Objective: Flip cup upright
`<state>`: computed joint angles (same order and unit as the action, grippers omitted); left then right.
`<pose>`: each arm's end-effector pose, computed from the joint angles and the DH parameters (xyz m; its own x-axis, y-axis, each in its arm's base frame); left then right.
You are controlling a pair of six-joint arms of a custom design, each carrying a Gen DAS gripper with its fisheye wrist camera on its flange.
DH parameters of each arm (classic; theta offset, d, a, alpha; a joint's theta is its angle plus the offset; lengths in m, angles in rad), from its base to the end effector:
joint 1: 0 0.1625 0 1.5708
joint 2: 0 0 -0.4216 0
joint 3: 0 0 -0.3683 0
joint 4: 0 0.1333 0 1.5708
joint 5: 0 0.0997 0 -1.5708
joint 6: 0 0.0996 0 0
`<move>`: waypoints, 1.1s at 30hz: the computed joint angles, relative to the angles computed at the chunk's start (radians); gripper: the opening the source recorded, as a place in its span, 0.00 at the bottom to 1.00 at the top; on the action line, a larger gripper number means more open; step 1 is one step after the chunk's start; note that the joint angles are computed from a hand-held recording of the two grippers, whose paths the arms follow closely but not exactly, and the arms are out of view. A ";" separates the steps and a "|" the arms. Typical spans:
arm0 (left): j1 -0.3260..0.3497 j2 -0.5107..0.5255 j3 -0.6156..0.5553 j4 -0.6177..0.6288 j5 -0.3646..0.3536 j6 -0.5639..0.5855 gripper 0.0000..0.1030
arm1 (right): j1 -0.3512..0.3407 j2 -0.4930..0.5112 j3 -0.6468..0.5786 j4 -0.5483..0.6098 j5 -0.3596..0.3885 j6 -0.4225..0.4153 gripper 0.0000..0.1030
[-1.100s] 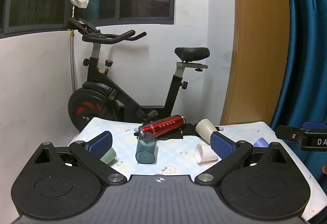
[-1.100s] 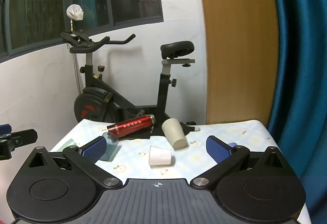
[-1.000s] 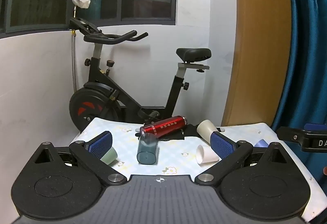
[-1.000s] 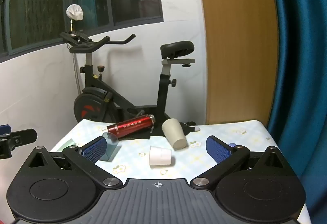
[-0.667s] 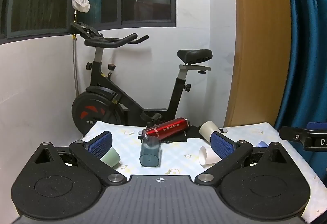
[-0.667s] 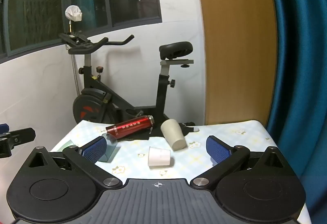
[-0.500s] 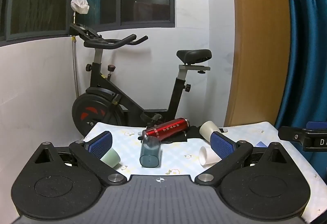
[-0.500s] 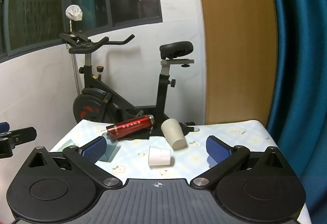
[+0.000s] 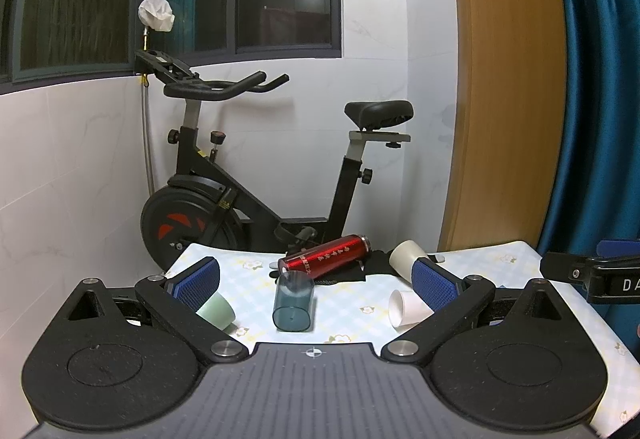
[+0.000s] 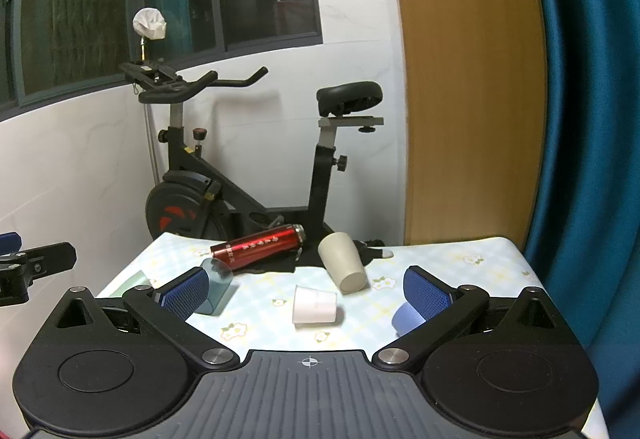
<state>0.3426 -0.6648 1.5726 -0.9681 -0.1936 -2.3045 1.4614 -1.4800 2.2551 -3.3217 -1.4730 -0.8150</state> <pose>-0.4361 -0.4008 0.0316 -0.6167 -0.3567 -0.7018 0.5992 0.3654 -0.7123 0.0942 -0.4523 0.3516 -0.7291 -0.3861 0.5651 -0.6844 0.4027 -0.6078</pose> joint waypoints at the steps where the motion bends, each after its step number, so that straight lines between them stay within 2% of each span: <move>1: 0.000 0.000 0.000 0.002 0.000 -0.002 1.00 | 0.001 0.000 0.000 0.001 -0.001 0.000 1.00; 10: -0.008 0.017 -0.032 0.120 0.001 -0.103 1.00 | -0.001 -0.006 0.005 -0.006 0.008 0.001 1.00; 17: -0.008 0.022 -0.040 0.163 0.005 -0.141 1.00 | -0.002 -0.010 0.007 -0.006 0.008 0.000 1.00; 33: -0.009 0.025 -0.041 0.176 0.005 -0.155 1.00 | -0.003 -0.012 0.010 -0.008 0.010 -0.001 1.00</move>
<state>0.3332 -0.6399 1.5313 -0.7923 -0.1881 -2.4591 1.4587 -1.4919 2.2650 -3.3296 -1.4631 -0.8156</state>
